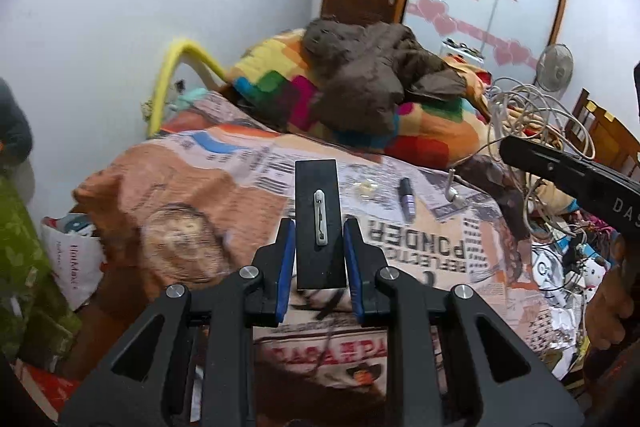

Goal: Collect trash
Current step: 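Carry black clip and white earphones over the white bin and open the right gripper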

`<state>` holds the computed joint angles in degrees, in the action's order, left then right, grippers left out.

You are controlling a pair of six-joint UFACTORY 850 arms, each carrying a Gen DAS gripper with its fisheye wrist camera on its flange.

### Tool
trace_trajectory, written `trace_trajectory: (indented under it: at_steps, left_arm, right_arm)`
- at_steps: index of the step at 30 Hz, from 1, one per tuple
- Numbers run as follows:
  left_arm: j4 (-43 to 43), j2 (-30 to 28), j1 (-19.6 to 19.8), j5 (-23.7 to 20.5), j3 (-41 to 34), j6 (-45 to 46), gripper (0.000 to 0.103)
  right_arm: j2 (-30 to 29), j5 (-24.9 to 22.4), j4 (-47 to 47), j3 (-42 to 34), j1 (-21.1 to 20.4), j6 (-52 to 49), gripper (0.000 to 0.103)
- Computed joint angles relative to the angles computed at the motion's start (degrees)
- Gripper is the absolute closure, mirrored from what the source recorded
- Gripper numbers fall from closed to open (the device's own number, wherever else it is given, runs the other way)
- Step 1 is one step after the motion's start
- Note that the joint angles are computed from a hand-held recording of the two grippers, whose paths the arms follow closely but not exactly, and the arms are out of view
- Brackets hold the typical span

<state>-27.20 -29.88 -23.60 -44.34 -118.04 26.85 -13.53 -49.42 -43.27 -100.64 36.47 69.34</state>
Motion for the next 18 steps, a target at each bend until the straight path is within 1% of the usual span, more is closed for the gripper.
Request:
trace_trajectory:
  at_steps: [5, 9, 14, 18]
  left_arm:
    - [-0.47, 3.68, 4.26, 2.85, 5.26, 3.12, 0.08]
    - [-1.04, 5.71, 7.82, 4.62, 9.03, 4.4, 0.08]
    - [-3.24, 7.18, 12.88, 6.36, 13.29, 5.95, 0.08]
    - [-5.04, 7.95, 16.2, 7.66, 16.47, 6.64, 0.08]
  right_arm:
    - [-6.35, 1.18, 3.6, -7.59, 1.3, -5.26, 0.096]
    - [-11.91, 1.12, 7.63, -14.27, 2.16, -10.58, 0.096]
    - [-19.31, -0.83, 12.99, -23.74, 3.37, -17.37, 0.096]
    - [-26.96, -3.79, 17.95, -33.92, 4.29, -23.09, 0.096]
